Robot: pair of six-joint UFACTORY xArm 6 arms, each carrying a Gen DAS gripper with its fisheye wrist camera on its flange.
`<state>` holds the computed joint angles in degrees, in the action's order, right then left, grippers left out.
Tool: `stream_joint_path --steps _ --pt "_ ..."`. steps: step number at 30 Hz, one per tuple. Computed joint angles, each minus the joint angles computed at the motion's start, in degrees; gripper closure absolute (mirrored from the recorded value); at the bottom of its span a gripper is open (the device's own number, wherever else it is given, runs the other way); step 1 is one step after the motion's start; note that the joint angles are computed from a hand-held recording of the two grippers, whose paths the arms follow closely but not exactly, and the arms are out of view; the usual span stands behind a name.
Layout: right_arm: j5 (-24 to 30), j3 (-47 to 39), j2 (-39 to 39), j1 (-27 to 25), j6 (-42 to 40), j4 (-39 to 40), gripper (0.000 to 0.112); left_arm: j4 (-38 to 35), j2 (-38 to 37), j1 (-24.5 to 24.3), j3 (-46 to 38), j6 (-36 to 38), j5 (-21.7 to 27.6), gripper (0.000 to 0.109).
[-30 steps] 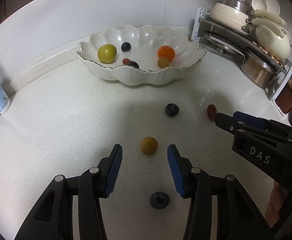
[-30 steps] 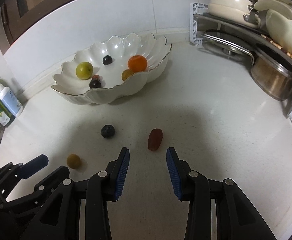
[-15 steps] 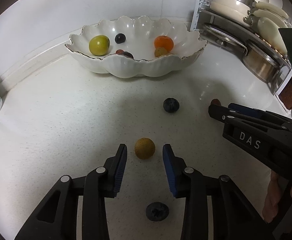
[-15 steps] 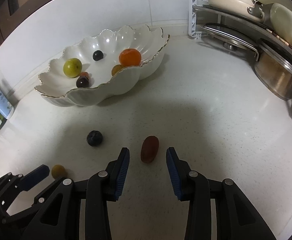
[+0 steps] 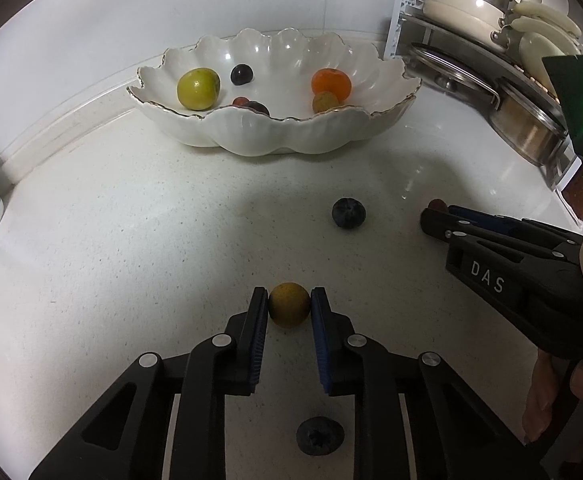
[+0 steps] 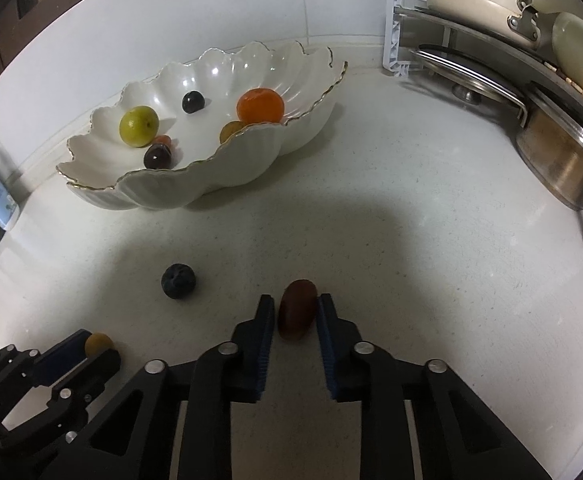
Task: Organize fruits
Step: 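Close left gripper on yellow-brown fruit while right gripper grasps red date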
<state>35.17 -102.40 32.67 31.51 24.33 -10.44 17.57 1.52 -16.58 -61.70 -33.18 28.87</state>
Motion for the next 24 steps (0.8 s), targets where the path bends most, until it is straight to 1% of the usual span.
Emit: stream_joint_path --steps 9,24 --pt "-1.9 3.4 -2.5 0.0 -0.4 1.7 0.093 -2.8 -0.4 0.2 0.0 1.8 -0.6 0.086" --pt "-4.8 9.1 -8.1 0.8 1.6 0.4 0.093 -1.7 -4.6 0.6 1.9 1.3 -1.8 0.086"
